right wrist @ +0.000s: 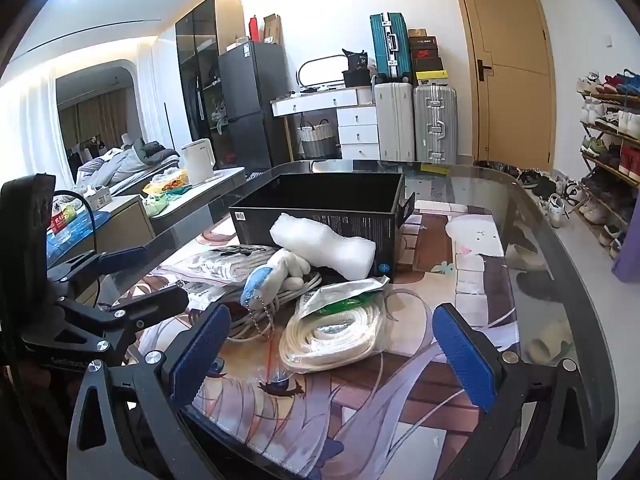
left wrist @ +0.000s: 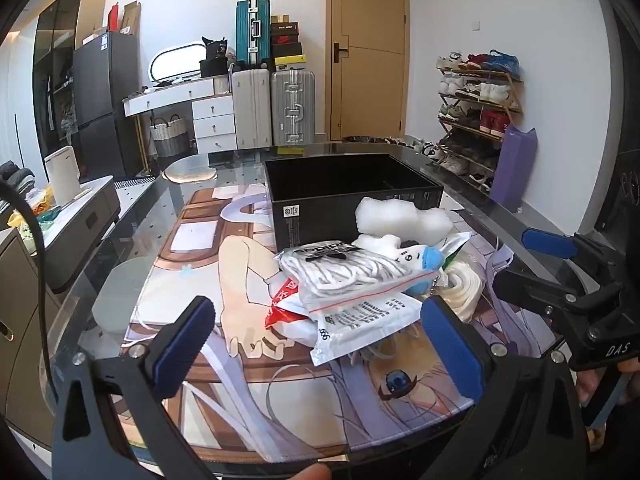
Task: Organize soft objects
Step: 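Move both tools toward the pile of bagged items beside the black box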
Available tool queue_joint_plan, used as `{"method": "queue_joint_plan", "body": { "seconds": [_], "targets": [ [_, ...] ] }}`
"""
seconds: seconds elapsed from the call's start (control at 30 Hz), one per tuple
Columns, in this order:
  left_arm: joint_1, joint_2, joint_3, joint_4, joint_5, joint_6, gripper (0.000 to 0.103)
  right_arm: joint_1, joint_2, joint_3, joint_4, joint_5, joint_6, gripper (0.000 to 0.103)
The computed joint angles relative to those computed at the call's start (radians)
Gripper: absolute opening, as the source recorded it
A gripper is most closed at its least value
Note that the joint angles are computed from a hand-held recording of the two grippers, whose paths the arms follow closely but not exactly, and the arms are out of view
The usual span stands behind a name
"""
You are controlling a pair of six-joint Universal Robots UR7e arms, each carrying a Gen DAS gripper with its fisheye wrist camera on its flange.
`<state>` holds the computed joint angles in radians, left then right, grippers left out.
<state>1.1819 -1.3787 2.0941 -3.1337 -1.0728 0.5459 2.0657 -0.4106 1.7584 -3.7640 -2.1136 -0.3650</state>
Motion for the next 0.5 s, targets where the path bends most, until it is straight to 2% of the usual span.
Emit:
{"method": "queue_joint_plan", "body": {
  "seconds": [0.17,0.2,0.5],
  "targets": [
    [-0.009,-0.004,0.006,0.006,0.001,-0.019,0.103,0.009,0.009,-0.003,-0.004,-0.010,-0.006,0.103],
    [0.010,0.005,-0.010,-0.001,-0.010,-0.011,0.103,0.009,0.008,-0.004,0.001,-0.012,-0.007,0.103],
    [0.023,0.020,-0.024,-0.012,-0.025,-0.019,0.103,0.002,0.004,-0.004,0.009,-0.008,-0.009,0.103]
  ]
}}
